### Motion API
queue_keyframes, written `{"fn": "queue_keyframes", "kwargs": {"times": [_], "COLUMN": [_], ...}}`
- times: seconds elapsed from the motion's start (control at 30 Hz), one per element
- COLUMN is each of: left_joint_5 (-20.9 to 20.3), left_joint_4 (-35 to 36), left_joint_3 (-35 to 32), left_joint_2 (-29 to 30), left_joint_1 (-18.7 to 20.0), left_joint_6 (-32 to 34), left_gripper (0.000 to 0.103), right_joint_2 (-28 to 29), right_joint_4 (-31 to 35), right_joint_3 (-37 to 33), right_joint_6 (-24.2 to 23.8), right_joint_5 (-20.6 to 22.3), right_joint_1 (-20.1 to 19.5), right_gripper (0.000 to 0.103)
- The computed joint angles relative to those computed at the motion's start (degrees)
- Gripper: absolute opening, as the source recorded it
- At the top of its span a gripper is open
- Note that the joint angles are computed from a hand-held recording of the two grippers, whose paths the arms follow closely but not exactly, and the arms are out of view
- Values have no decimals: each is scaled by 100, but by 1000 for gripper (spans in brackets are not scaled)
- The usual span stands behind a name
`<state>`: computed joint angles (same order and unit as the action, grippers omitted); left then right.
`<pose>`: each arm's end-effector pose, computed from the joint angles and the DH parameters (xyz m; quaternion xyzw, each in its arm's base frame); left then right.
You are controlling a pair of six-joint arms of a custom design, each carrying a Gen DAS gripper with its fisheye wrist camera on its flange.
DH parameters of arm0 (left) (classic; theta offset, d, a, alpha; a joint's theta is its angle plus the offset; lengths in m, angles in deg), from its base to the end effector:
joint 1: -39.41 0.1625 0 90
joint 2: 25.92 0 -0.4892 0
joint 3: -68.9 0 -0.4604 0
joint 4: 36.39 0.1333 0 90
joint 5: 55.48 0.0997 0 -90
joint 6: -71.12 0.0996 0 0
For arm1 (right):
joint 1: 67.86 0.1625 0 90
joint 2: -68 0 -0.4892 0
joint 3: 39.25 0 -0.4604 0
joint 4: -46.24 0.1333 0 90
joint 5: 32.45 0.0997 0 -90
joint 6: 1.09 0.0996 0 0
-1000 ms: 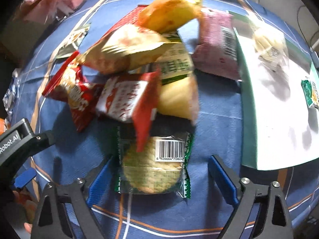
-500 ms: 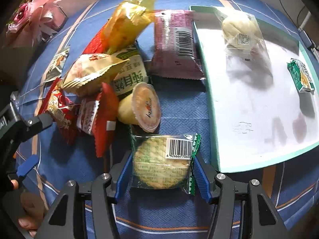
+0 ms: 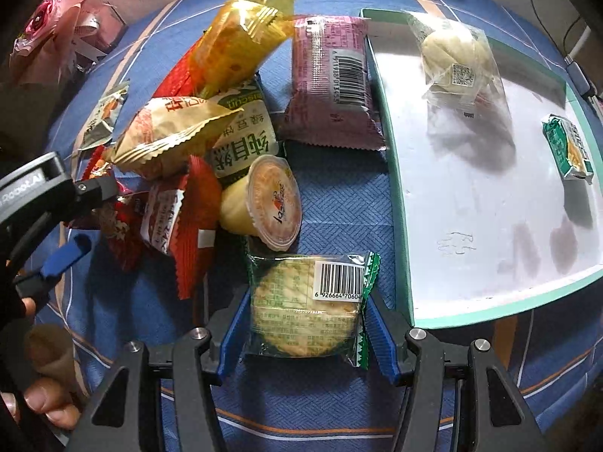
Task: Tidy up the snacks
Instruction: 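Grasp the round cracker pack with the right tool while the left tool grasps the red GOOD LUCK bag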
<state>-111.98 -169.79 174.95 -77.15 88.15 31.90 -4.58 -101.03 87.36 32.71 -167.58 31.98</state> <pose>-0.2890 -0.6149 0.0665 0.0456 0.9522 -0.1125 0.2804 0.1507 -0.5020 0.1921 -0.2022 -0.9007 0.1668 0.3464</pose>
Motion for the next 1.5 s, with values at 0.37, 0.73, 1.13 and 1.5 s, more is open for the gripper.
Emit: {"fn": "queue_keyframes", "kwargs": {"times": [0.37,0.73,1.13,1.5], "left_joint_5": [-80,-41,89,391], "left_joint_4": [72,309,-200,-622], "left_joint_3": [-249,-299,-85,132], "left_joint_2": [383,292,-225,-613], "left_joint_1": [42,8,-208,-396], "left_joint_6": [11,-142,37,40], "left_gripper": [54,52,51,51], "right_joint_2": [73,47,-254,-596], "right_joint_4": [181,206,-241,-907], "right_joint_3": [-75,-81,38,156], "right_joint_6": [14,43,-171,-474], "right_joint_5": [-126,-125,-32,-256], "right_joint_1": [68,107,248,507], "right_gripper": [61,58,58,58]}}
